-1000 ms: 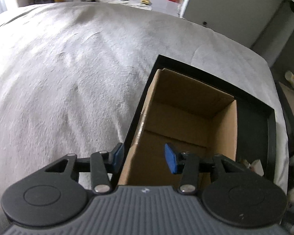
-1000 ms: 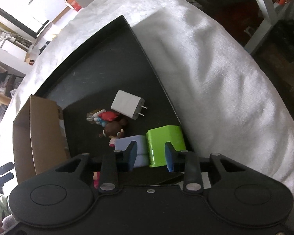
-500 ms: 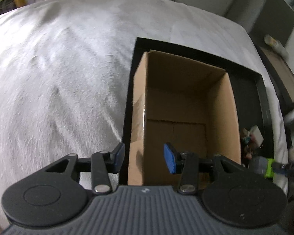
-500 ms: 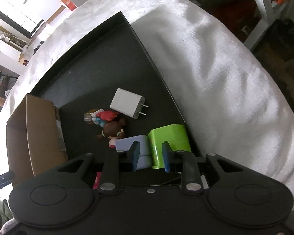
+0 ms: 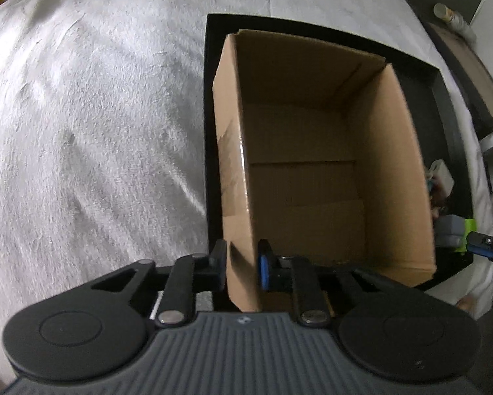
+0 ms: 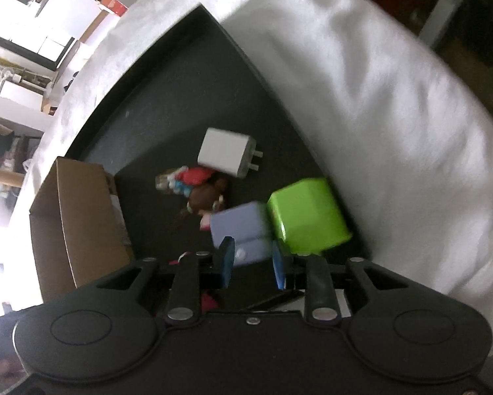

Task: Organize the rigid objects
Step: 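Close the right gripper on the lime-green hexagonal block and lift it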

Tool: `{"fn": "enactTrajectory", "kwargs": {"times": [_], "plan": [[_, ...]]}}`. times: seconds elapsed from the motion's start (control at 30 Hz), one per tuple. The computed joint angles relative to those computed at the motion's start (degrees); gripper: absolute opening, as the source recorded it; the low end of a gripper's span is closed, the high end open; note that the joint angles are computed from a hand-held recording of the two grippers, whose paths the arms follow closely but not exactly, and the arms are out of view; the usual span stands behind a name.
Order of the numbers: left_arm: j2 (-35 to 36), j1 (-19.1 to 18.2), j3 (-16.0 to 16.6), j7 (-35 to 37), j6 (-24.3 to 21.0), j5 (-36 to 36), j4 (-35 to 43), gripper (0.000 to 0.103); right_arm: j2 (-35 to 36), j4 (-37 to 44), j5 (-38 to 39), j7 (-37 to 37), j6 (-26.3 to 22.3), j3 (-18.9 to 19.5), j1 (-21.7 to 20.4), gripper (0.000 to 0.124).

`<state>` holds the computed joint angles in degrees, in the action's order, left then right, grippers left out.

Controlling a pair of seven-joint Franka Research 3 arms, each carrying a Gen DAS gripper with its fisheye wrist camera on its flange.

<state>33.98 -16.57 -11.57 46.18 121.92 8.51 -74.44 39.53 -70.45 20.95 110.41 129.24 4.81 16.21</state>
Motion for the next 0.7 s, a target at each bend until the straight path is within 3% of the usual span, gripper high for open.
{"fn": "enactTrajectory", "kwargs": {"times": [0.13, 0.27, 0.37, 0.53, 0.7], "plan": [[-1.35, -0.21, 0.41, -1.09, 2.16, 0.97, -2.66, 0.014, -2.15, -3.06, 0.51, -0.43, 3.56, -0.06, -0.11, 0.027], [-0.9, -0.95, 0.54, 0.21, 1.01, 2.95, -1.3, 0.014, -3.86, -5.78, 2.16, 0.48, 5.98, 0.0, -0.78, 0.027], [-1.22, -1.12, 0.62, -0.02, 1.04, 3.29, -1.57, 0.014, -3.89, -5.55, -0.53, 2.39, 6.22, -1.51, 0.43, 0.028], [-2.5, -1.12, 0.31, 0.02, 1.14, 3.38, -3.43, 0.014, -3.21, -3.98, -5.74, 4.69, 5.41, -3.04, 2.13, 0.044], [-3.38, -0.93, -0.31, 2.02, 0.72, 3.11, -4.74, 0.014, -1.6, -1.5, -8.88, 5.42, 2.53, -3.53, 2.69, 0.045]]}}
